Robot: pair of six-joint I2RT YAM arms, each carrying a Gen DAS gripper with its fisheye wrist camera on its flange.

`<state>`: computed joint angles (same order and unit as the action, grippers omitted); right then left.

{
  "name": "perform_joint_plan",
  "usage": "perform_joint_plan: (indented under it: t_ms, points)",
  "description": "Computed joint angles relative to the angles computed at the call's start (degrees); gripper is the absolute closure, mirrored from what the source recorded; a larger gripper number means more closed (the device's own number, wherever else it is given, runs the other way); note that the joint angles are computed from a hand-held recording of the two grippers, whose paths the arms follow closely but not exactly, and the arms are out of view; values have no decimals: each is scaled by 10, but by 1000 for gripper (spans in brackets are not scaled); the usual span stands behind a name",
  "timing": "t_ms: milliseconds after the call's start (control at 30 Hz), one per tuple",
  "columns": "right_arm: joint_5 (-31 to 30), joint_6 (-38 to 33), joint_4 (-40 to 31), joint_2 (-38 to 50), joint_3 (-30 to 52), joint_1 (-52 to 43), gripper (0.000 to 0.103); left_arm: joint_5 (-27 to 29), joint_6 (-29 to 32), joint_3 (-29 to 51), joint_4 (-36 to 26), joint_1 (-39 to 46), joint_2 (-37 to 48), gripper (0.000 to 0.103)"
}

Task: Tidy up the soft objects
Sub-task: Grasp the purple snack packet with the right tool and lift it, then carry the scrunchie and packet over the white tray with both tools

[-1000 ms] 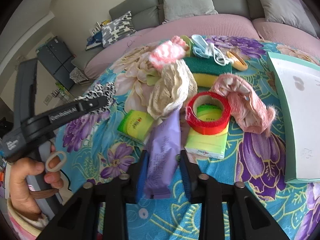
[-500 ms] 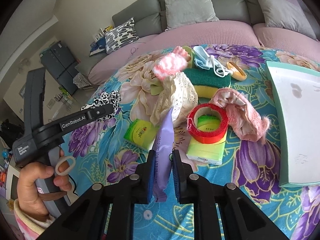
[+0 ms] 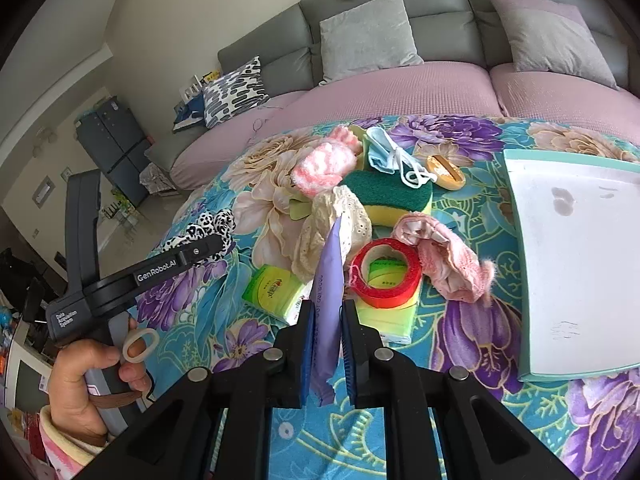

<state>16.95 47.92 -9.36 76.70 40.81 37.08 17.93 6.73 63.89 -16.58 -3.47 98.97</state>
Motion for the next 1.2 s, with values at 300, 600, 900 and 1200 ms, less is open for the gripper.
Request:
perform_joint_plan:
  t_ms: [300,600,900,1200]
  points:
    - [44,9,-20,-63,-16,5,90,-3,-5,-8,8,-6,-13,77]
    - [54,8,-27,-86,-21,4,89,-5,-4,-9,8,-11,-17,77]
    - [61,11,-53,-112,-22,-19,89,-8,-4,-5,4,-33,-21,77]
    - [100,-13,-176,-183,27,-79,89,-31,5,14,-11,-91,-40,77]
